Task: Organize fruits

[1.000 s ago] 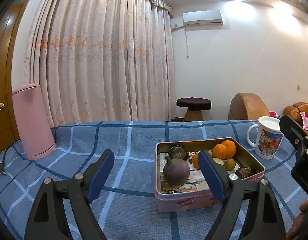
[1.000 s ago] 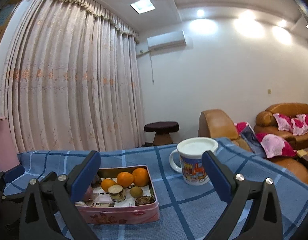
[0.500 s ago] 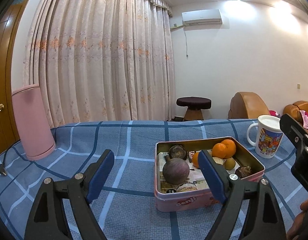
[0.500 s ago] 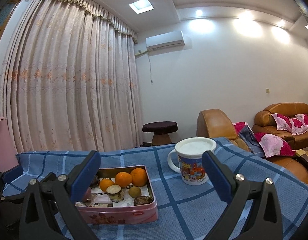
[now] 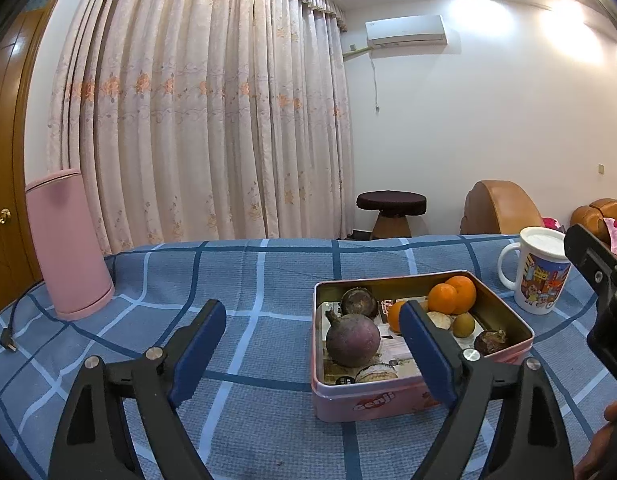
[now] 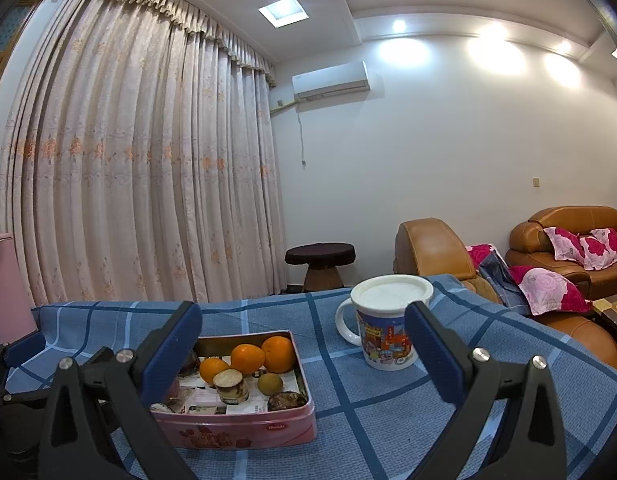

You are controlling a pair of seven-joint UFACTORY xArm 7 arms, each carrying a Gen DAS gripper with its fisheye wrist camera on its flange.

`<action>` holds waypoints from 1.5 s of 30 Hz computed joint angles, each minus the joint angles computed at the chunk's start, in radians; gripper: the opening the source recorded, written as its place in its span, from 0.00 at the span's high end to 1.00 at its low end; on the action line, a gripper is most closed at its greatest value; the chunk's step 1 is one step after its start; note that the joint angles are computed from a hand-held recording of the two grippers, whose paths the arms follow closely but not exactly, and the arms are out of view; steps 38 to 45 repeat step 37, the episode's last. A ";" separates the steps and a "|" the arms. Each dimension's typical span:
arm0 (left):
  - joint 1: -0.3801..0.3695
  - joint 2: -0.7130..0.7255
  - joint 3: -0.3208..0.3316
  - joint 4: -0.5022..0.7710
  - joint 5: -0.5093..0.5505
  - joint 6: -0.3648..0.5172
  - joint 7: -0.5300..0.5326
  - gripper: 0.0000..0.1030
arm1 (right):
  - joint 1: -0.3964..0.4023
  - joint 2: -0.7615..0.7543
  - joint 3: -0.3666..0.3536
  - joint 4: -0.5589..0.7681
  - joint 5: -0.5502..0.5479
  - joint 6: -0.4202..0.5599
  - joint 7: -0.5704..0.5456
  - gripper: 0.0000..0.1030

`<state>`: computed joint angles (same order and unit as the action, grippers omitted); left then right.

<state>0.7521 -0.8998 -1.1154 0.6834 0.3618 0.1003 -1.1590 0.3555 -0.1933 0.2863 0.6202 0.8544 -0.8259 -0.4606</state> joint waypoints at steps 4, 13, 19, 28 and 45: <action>-0.002 0.004 0.002 0.000 0.002 -0.007 0.008 0.13 | 0.000 0.001 -0.001 0.000 -0.004 -0.001 0.002 0.00; -0.001 0.009 -0.003 0.012 -0.003 0.009 0.016 0.13 | 0.000 0.000 -0.003 0.002 0.001 0.001 0.001 0.00; 0.002 0.023 -0.003 0.019 0.000 0.007 0.018 0.13 | -0.002 0.001 -0.002 0.003 -0.002 0.000 0.003 0.00; 0.002 0.034 -0.002 0.012 0.003 -0.028 0.023 0.13 | -0.003 -0.001 -0.001 0.002 0.002 0.005 0.000 0.00; 0.003 0.029 -0.011 0.013 -0.017 -0.040 0.042 0.13 | -0.004 0.007 0.004 0.016 0.045 0.011 -0.024 0.00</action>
